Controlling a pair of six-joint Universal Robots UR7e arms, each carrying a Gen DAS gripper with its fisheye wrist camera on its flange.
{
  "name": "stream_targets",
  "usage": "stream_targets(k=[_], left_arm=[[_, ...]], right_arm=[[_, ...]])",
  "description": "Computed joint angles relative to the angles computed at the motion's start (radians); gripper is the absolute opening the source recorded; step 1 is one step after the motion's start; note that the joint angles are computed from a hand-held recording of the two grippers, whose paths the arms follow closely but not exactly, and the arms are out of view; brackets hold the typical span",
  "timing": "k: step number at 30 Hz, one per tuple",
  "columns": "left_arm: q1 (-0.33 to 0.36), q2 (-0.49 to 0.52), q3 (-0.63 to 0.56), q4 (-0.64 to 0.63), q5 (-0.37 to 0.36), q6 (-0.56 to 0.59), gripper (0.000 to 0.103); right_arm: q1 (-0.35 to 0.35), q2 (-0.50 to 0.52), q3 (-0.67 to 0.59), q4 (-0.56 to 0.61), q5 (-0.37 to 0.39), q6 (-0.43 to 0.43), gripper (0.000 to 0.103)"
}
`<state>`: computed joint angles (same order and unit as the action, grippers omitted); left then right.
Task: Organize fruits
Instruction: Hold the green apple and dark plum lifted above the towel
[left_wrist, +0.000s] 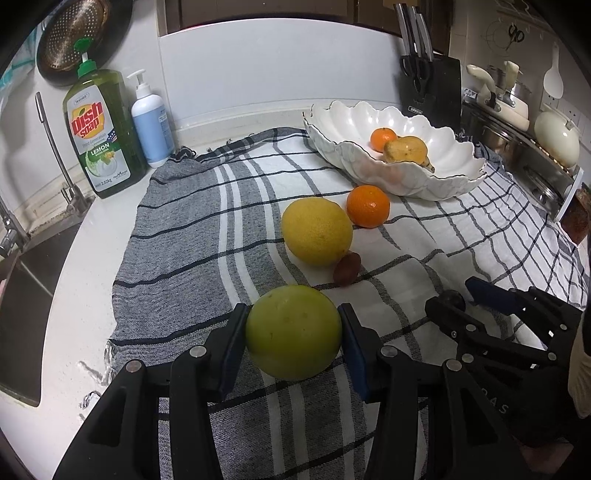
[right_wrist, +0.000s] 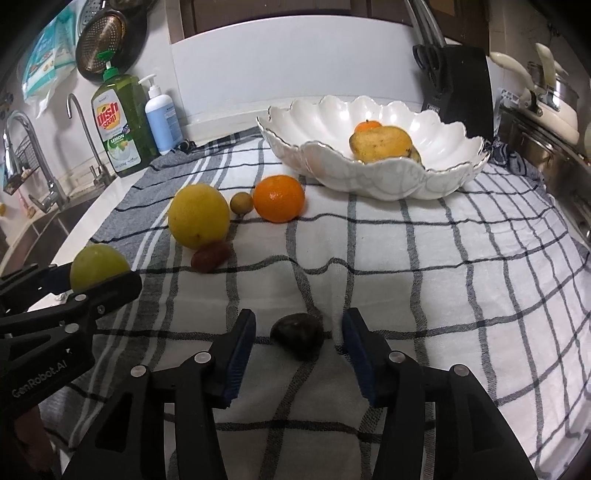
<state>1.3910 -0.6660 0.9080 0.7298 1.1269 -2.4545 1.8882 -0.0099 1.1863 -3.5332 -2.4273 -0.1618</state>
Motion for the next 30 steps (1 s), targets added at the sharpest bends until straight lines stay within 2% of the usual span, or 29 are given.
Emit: stream_targets(k=[13, 23, 30], left_arm=[[0.001, -0.004, 0.002, 0.001, 0.001, -0.002, 0.048], [0.004, 0.002, -0.003, 0.002, -0.007, -0.007, 0.048], [0.005, 0.005, -0.005, 0.002, -0.01, -0.008, 0.048]], right_arm=[[0.022, 0.018, -0.025, -0.069, -0.026, -0.071, 0.05], [-0.001, 0.017, -0.02, -0.001, -0.002, -0.021, 0.048], [-0.01, 0.014, -0.017, 0.025, 0.005, -0.002, 0.031]])
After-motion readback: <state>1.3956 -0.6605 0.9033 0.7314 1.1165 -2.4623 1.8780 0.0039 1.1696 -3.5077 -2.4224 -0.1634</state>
